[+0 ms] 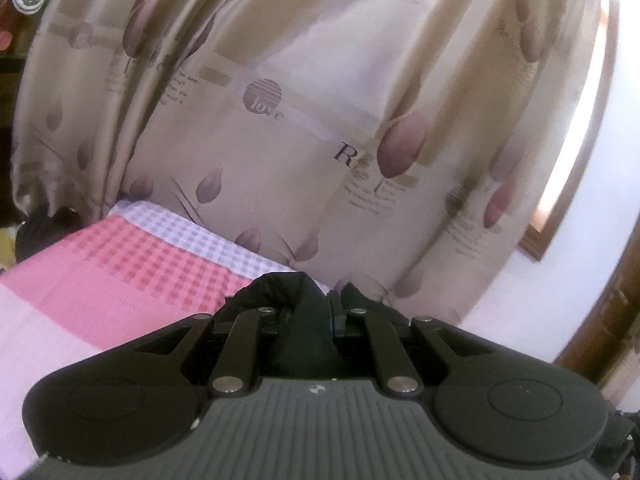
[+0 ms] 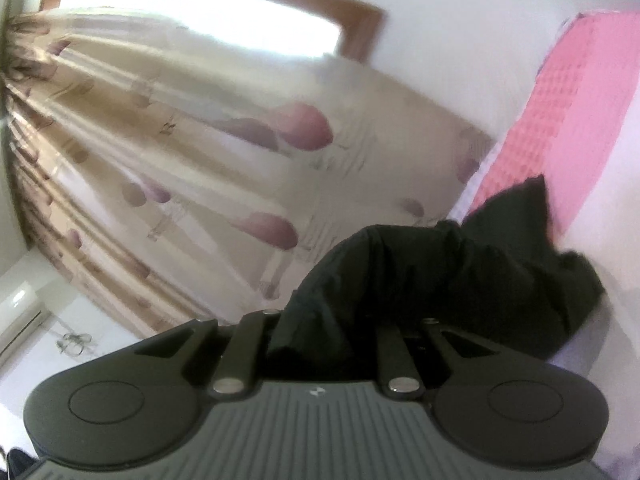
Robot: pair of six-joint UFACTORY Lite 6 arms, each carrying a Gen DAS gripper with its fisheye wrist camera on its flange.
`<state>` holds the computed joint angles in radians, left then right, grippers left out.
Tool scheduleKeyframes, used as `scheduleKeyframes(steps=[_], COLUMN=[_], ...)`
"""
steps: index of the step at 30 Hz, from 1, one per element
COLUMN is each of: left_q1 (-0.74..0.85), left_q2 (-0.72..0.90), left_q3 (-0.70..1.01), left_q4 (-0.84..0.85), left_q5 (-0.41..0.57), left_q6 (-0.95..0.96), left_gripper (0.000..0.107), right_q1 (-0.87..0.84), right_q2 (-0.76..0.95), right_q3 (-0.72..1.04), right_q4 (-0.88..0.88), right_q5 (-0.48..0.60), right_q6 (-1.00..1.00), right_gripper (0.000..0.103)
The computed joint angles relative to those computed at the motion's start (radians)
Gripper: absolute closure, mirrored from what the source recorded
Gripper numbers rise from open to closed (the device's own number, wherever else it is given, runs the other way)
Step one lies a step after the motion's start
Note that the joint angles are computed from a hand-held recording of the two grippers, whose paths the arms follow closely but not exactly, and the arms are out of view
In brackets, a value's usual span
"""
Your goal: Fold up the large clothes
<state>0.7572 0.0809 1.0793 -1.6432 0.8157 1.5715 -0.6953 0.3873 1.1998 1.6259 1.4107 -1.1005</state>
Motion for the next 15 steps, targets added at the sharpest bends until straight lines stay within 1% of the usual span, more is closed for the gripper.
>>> scheduleKeyframes(steps=[7, 12, 15], left_q1=[-0.121, -0.194, -0.232], left_q2=[0.170, 0.281, 0.350], left_q3=[0.175, 0.284, 0.355], left_q4=[-0.063, -0.107, -0.123], left_q5=[-0.135, -0.228, -0.282], left_q6=[-0.036, -0.015, -0.010], left_gripper=[0.093, 0.092, 0.092], right_q1=[0.110, 0.175, 0.216], right_q2=[0.172, 0.286, 0.380], right_q3=[0.213, 0.364, 0.494], right_q4=[0.055, 0.058, 0.043], right_q5=[-0.137, -0.229, -0.296], right_q6=[0.063, 0.113, 0.174], right_gripper=[0.088, 0.088, 0.088])
